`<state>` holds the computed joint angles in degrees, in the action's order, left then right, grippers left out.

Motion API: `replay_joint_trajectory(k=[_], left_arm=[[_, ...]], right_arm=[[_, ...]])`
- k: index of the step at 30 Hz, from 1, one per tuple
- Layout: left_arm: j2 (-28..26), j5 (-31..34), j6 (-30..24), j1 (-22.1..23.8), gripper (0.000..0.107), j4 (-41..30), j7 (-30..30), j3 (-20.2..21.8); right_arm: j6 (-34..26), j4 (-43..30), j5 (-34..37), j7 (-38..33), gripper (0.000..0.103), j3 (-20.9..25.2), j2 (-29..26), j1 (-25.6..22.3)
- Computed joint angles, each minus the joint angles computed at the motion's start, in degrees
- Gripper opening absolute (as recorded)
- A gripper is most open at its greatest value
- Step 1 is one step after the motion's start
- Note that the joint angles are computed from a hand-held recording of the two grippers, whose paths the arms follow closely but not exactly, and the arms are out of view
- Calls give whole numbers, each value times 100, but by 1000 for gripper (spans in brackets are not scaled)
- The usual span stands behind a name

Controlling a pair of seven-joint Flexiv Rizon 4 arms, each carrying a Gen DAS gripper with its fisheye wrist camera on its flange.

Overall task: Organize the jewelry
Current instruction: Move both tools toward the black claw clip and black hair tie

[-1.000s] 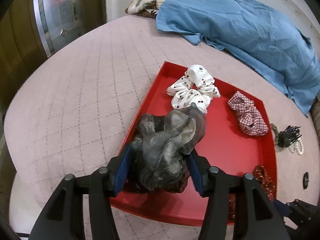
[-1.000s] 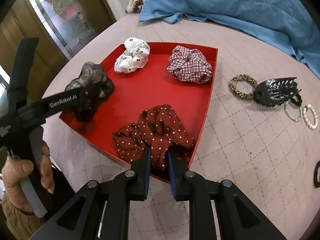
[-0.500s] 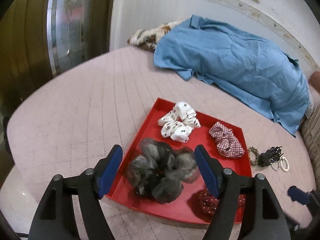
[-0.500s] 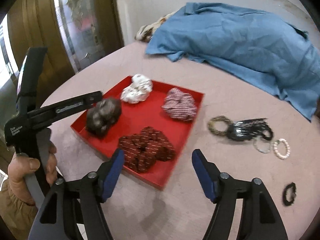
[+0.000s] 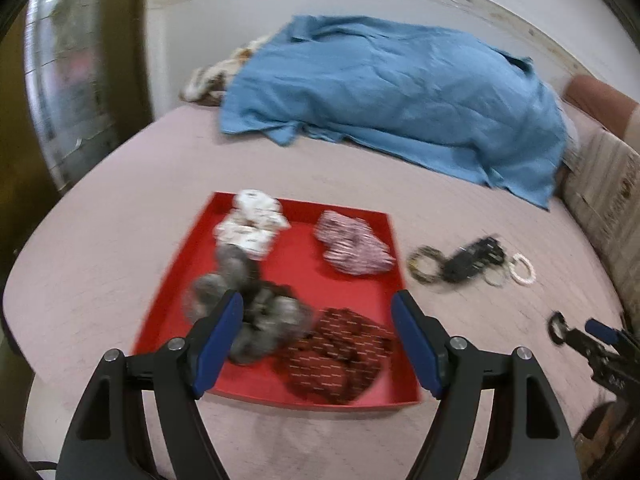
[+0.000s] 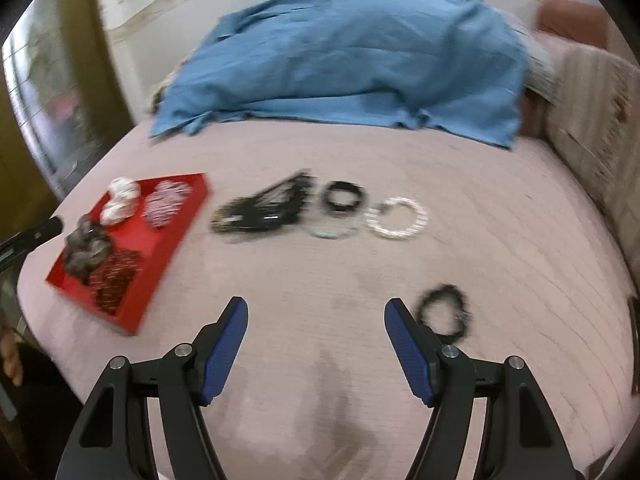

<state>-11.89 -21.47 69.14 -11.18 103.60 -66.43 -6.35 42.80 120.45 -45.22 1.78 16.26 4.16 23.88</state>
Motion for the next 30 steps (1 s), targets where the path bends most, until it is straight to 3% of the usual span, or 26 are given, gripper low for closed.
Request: replay_joint_trajectory(k=[13, 24, 30], left_arm=[[-253, 767, -750, -518, 76, -530, -98, -115], [-1207, 1448, -1503, -1004, 76, -1871, -515, -80], [-1765, 1931, -1593, -1283, 76, -2553, -27, -91]], right_arm=[[248, 1216, 378, 582, 76, 134, 1017, -551], [862, 1426, 15, 692, 76, -44, 814, -948], [1169, 1547, -141, 740, 76, -161, 740, -1114]])
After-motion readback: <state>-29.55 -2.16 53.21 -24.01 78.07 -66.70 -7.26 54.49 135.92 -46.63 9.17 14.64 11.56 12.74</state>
